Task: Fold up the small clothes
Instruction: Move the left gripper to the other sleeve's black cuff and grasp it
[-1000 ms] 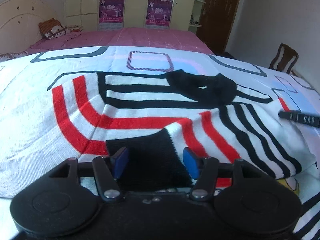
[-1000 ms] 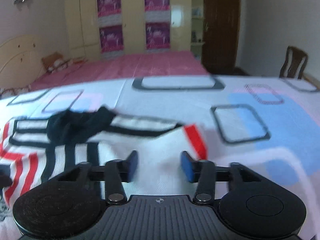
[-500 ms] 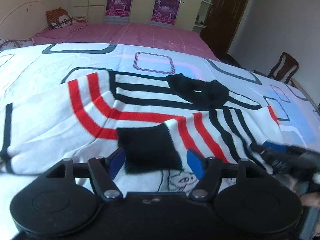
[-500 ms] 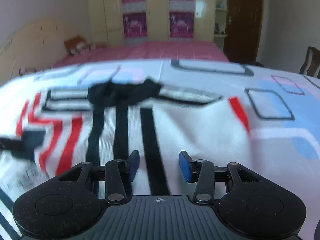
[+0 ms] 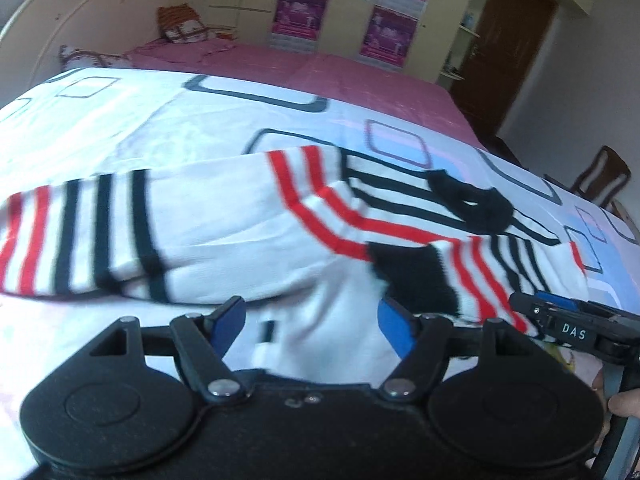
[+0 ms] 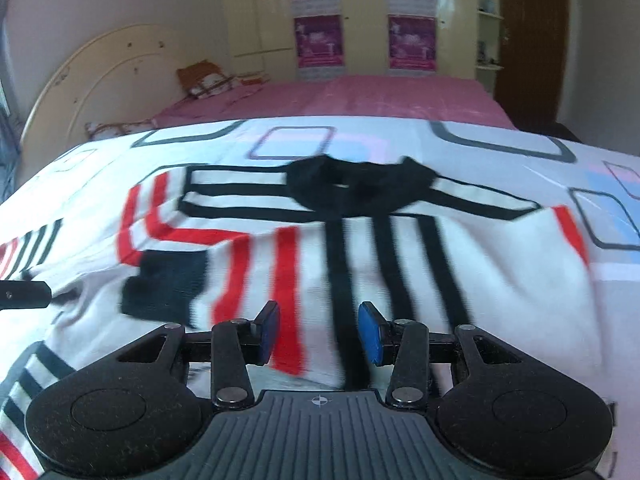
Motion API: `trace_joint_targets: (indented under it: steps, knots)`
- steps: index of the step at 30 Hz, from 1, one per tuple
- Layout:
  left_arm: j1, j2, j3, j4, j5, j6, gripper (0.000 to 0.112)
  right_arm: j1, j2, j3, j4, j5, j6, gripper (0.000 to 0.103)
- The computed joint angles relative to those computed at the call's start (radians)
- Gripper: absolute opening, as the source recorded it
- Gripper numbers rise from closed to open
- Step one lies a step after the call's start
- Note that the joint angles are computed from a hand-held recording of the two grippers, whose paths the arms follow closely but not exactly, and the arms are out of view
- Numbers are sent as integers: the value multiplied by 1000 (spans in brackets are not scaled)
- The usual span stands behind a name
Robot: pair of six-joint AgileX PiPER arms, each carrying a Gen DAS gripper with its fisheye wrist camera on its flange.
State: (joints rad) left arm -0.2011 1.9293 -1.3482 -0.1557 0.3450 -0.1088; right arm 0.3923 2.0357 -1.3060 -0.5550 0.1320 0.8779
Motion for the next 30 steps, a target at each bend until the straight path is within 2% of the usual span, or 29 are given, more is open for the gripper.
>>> trace_joint_targets:
  steps: [3,6,12,18,20,23,26,28,30]
  knots:
    - [49,-22,37,-37,-14,39,72,37,21,-63,-40,39,48,43]
    - [99,-34,62,-93,-20,91,72,64,55,-137,37,76,-23,43]
    - [197,-38,82,-185,-11,191,72,113,135,-272,64,144,-42,43]
    - [315,-20,87,-294,8,313,72,140,276,-456,129,263,-100,43]
    - [356,-8,82,-319,21,323,72,155,291,-458,33,264,-28,43]
    - [410,6,77,-375,31,351,72,158,298,-483,42,292,-31,43]
    - [454,29,60,-432,44,384,72,165,280,-462,-52,264,80,43]
    - [470,42,50,-465,49,406,72,167,314,-507,9,304,14,43]
    - [483,47,51,-515,48,449,72,170,323,-508,-7,298,22,43]
